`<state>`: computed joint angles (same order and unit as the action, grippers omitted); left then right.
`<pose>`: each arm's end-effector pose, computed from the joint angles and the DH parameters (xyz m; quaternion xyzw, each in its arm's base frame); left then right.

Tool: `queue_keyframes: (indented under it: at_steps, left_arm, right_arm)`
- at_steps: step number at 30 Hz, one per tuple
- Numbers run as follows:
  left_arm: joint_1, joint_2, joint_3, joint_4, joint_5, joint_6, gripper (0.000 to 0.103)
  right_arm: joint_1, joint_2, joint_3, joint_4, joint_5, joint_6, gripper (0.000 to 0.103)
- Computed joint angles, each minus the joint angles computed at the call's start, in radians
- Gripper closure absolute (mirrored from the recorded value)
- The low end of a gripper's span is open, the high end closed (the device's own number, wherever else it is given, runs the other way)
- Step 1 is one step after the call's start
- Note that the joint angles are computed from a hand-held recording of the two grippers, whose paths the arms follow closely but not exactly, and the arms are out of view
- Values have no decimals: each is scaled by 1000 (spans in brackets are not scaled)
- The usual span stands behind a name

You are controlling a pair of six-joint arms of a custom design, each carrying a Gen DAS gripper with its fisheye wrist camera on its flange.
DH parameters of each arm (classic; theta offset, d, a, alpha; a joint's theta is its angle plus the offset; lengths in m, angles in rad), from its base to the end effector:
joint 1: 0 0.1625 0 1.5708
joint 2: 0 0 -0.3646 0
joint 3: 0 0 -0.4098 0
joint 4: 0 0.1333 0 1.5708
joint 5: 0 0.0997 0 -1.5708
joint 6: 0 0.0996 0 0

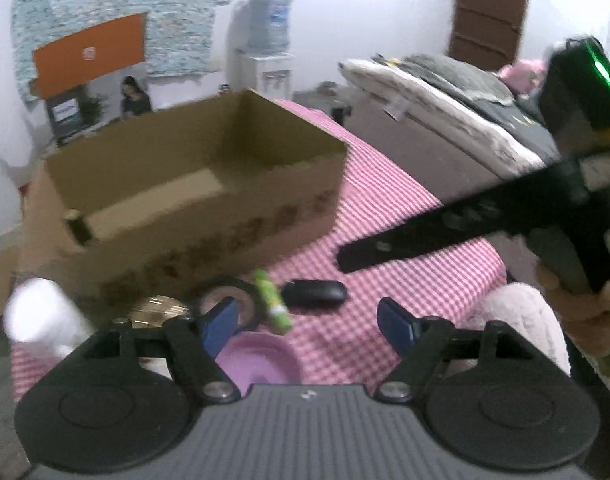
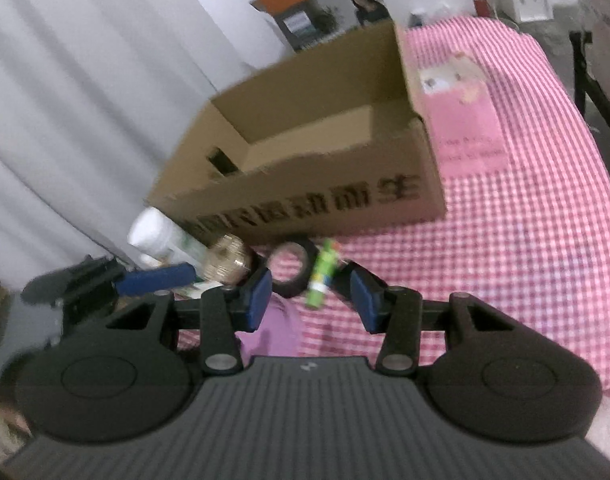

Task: Organize rigid objects
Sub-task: 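Move the right tool to the black handle piece and grasp it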

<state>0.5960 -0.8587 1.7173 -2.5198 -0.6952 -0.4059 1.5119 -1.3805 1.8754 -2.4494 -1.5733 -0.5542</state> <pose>-0.3880 -0.5166 0.0738 0.2355 0.8738 -0.3012 0.3005 0.0999 -0.5662 0.2709 0.2404 -0.9518 0.1814 0.0587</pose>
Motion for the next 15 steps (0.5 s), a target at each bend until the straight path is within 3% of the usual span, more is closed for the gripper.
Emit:
queue_keyframes:
  at_steps: [7, 15]
  left_arm:
    - [32, 131, -75, -68, 8, 56, 35]
    - [82, 173, -152, 27, -49, 25, 50]
  right_arm:
    - [-8, 113, -79, -6, -35, -18, 61]
    - [-4, 220, -169, 22, -50, -32, 66]
